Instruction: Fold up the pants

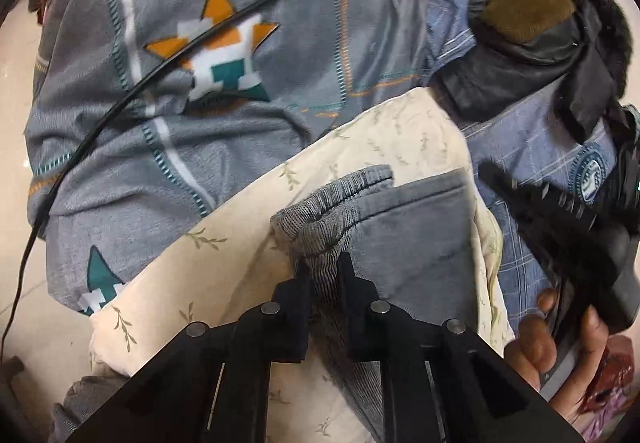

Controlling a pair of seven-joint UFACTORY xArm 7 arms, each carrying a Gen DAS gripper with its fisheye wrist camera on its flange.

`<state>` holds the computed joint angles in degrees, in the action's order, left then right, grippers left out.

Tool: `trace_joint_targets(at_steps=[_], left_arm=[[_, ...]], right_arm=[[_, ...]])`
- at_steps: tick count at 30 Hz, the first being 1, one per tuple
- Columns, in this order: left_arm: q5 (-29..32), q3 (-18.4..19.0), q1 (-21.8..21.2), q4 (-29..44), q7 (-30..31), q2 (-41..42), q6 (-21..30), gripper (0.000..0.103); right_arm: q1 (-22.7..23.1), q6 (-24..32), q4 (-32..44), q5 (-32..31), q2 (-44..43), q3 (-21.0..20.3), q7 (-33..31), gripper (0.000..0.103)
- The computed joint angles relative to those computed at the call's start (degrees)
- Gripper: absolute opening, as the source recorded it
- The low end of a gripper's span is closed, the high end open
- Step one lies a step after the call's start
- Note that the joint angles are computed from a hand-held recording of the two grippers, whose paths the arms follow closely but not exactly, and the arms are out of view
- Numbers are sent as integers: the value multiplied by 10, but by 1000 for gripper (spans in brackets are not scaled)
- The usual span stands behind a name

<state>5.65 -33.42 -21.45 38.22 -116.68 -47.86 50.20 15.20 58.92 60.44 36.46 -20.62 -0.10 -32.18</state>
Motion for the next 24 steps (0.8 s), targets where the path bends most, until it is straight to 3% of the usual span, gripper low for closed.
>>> trace_joint_targets(at_steps=[5,7,8,9,10,14,16,17,19,21,24], left_arm=[[-10,7,-6,-6,-5,2,3,13],[-17,12,-13,-12,-7,-6,0,18],[-18,11,-14,-13,-14,-17,5,20],[-16,5,-10,-11,-21,-25,15,26],[-10,-3,-3,-5,-29,-33,34,29],[9,-25,19,24,-33,-33,82,35],[0,-9,8,17,-11,-12,55,34],[-6,-1,2,14,-2,-1,39,34],[-13,9,-5,5,8,11,11,29],[-17,15,-11,-7,7,10,-9,11],[-2,5,-3,-13,-4,-14,-11,10]], right_arm=[[20,-17,-1,-9,28,29,19,0],[19,19,4,7,30,13,15,11],[12,32,6,2,31,9,21,22],[6,40,6,3,30,4,20,53],[0,44,4,7,29,-1,15,74],[-26,104,33,-29,80,-5,27,70],[-35,135,39,-26,101,-2,26,47],[-39,139,37,-27,104,3,25,43],[-42,116,17,-34,82,14,15,15],[-42,91,10,-58,61,25,28,5],[-35,63,4,-53,37,23,19,4]])
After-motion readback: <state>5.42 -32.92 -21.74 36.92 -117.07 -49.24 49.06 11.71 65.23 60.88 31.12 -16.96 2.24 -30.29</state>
